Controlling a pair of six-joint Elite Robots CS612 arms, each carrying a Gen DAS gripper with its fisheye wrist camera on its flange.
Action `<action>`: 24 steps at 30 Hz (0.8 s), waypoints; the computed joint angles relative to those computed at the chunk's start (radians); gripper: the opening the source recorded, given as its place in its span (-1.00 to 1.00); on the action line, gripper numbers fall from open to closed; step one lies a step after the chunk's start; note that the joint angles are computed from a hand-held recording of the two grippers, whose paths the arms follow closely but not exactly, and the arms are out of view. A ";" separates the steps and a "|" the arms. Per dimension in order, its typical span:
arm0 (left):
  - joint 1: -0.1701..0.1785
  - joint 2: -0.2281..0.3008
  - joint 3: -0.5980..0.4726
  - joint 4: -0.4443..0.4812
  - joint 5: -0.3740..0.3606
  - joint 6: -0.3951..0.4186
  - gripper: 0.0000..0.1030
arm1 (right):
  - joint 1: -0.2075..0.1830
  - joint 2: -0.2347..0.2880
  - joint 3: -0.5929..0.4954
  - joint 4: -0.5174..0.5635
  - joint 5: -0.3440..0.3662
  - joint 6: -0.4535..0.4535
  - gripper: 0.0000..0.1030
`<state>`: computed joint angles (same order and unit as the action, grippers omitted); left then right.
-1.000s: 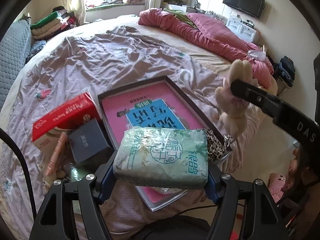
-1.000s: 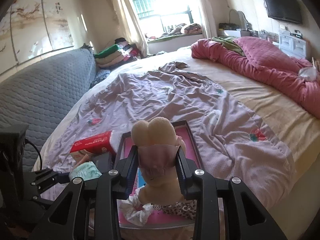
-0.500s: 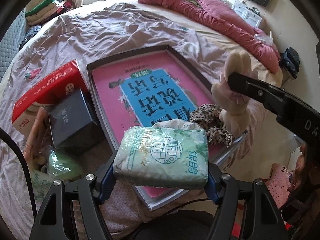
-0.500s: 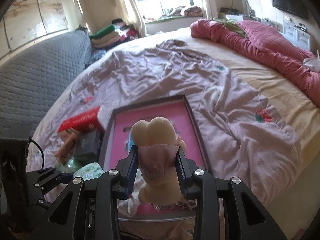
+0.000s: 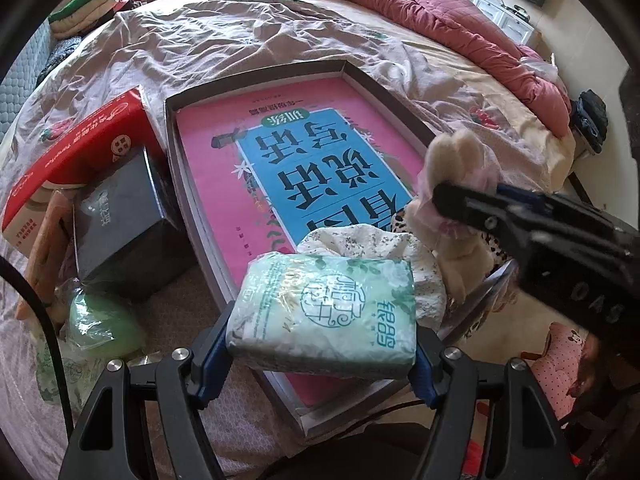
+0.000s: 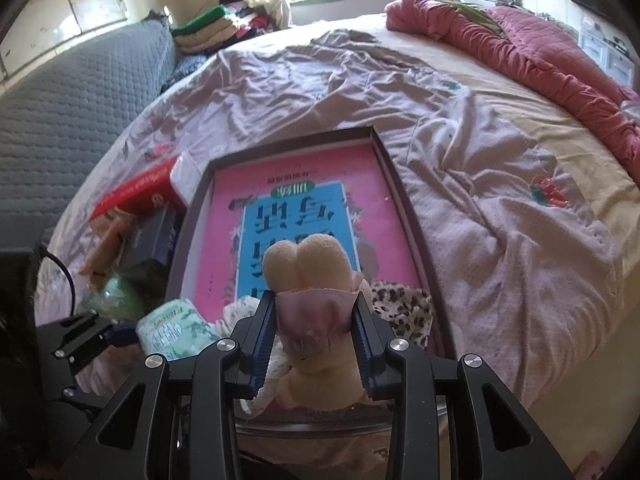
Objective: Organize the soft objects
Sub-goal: 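Carry the tissue pack with the left tool while the right tool carries the bunny to the tray, then lower the bunny onto the tray and open the right tool while the left tool lowers the tissue pack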
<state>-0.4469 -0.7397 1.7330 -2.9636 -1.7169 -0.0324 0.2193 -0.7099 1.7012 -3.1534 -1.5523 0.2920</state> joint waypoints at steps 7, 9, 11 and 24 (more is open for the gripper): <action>-0.002 0.006 -0.002 0.001 -0.001 0.019 0.40 | 0.004 0.016 -0.022 0.027 -0.030 -0.006 -0.28; -0.002 0.007 -0.002 0.004 -0.009 0.015 0.40 | 0.001 0.020 -0.027 0.035 -0.031 0.015 -0.28; -0.002 0.009 -0.001 0.003 -0.015 0.015 0.40 | -0.002 0.026 -0.035 0.042 -0.037 0.028 -0.27; -0.017 0.019 -0.006 0.007 0.011 0.032 0.40 | -0.003 0.043 -0.048 0.031 -0.039 0.020 -0.16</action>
